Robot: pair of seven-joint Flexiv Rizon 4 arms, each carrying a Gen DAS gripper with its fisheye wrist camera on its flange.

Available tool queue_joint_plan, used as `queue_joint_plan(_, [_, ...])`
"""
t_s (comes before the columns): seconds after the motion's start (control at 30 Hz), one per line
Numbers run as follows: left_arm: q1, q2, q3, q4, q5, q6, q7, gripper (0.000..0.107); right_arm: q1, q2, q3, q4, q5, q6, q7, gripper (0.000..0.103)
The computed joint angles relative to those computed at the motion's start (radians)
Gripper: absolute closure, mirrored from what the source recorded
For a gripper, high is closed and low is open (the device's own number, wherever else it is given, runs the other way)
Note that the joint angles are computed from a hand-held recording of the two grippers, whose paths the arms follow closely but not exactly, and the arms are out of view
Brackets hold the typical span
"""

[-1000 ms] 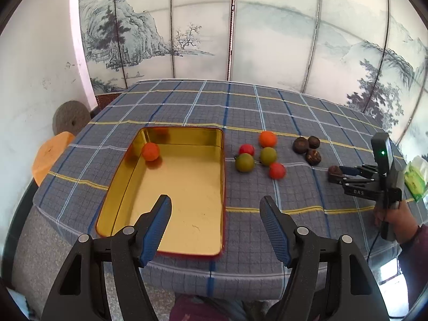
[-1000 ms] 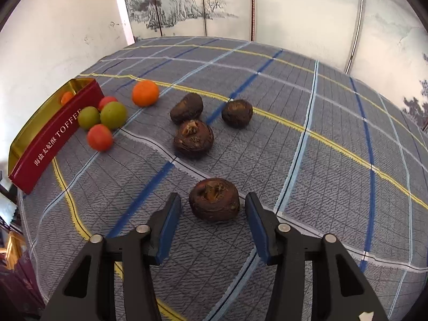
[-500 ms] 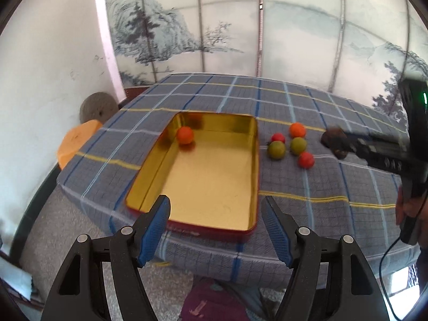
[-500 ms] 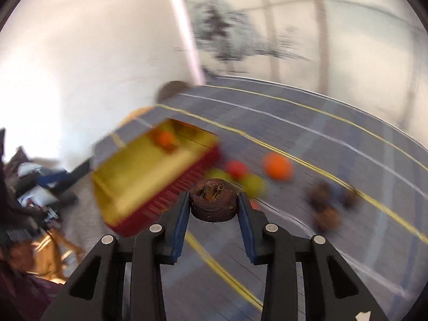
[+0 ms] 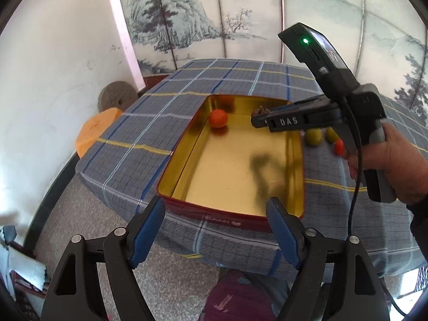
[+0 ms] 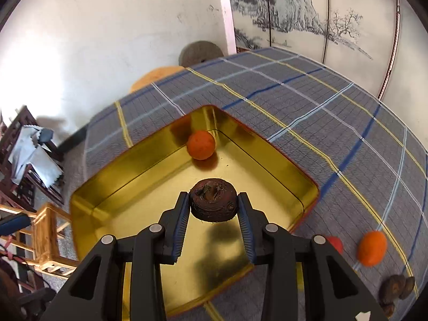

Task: Organize fruits
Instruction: 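Carry the brown lump into the tin and open the right gripper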

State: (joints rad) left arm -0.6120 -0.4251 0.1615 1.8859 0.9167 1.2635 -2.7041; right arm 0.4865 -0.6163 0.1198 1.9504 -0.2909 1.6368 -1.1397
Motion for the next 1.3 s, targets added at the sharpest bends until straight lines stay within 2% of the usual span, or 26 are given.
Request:
queue_joint_plan(0.13, [0.019, -0.011, -0.009, 0.008, -0.033, 0.002, 0.032, 0.028, 0.019, -0.040, -0.022, -0.066, -0.006, -0.053, 0.021, 0.069])
queue_joint_plan(0.37, [0.023, -0.020, 0.004, 0.018, -0.070, 0.013, 0.067, 0.028, 0.033, -0.075, -0.043, -0.118, -0.007, -0.085, 0.057, 0.069])
queue_joint_plan(0.47, [0.023, -0.023, 0.008, 0.021, -0.083, 0.014, 0.079, 0.028, 0.019, -0.085, -0.026, -0.126, 0.001, -0.059, 0.065, 0.065])
queue_joint_plan(0.53, [0.025, -0.026, 0.007, 0.022, -0.096, 0.013, 0.093, 0.028, 0.035, -0.083, -0.048, -0.124, 0.001, -0.042, 0.076, 0.059])
queue_joint_plan(0.63, [0.024, -0.029, 0.009, 0.025, -0.113, 0.010, 0.108, 0.027, 0.057, -0.071, -0.075, -0.109, 0.004, -0.010, 0.090, 0.055])
queue_joint_plan(0.77, [0.013, -0.026, 0.019, 0.026, -0.111, 0.010, 0.110, 0.027, 0.106, -0.027, -0.138, -0.024, 0.043, 0.128, 0.103, 0.052])
queue_joint_plan(0.83, [0.005, -0.023, 0.025, 0.025, -0.097, 0.016, 0.107, 0.027, 0.156, 0.012, -0.190, 0.053, 0.096, 0.217, 0.087, 0.047])
queue_joint_plan(0.93, [-0.003, -0.022, 0.028, 0.022, -0.063, 0.048, 0.112, 0.027, 0.275, 0.089, -0.297, 0.227, 0.253, 0.361, 0.023, 0.042])
queue_joint_plan(1.0, [-0.008, -0.024, 0.029, 0.021, -0.045, 0.075, 0.122, 0.027, 0.360, 0.127, -0.365, 0.320, 0.370, 0.401, -0.032, 0.041])
queue_joint_plan(1.03, [-0.004, -0.026, 0.022, 0.019, -0.041, 0.098, 0.143, 0.027, 0.430, 0.147, -0.430, 0.375, 0.428, 0.409, -0.054, 0.041])
queue_joint_plan(1.1, [0.018, -0.032, -0.001, 0.025, -0.065, 0.147, 0.210, 0.027, 0.570, 0.182, -0.552, 0.481, 0.593, 0.397, -0.136, 0.041])
queue_joint_plan(1.2, [0.029, -0.047, -0.026, 0.019, -0.109, 0.209, 0.326, 0.027, 0.692, 0.206, -0.688, 0.597, 0.745, 0.383, -0.189, 0.041])
queue_joint_plan(1.23, [0.061, -0.052, -0.064, 0.025, -0.146, 0.233, 0.396, 0.027, 0.739, 0.198, -0.750, 0.638, 0.791, 0.376, -0.196, 0.041])
queue_joint_plan(1.27, [0.119, -0.060, -0.134, 0.036, -0.204, 0.253, 0.488, 0.027, 0.758, 0.191, -0.790, 0.669, 0.810, 0.369, -0.186, 0.041])
queue_joint_plan(1.3, [0.165, -0.065, -0.190, 0.045, -0.252, 0.263, 0.557, 0.027, 0.750, 0.190, -0.798, 0.691, 0.811, 0.371, -0.171, 0.041])
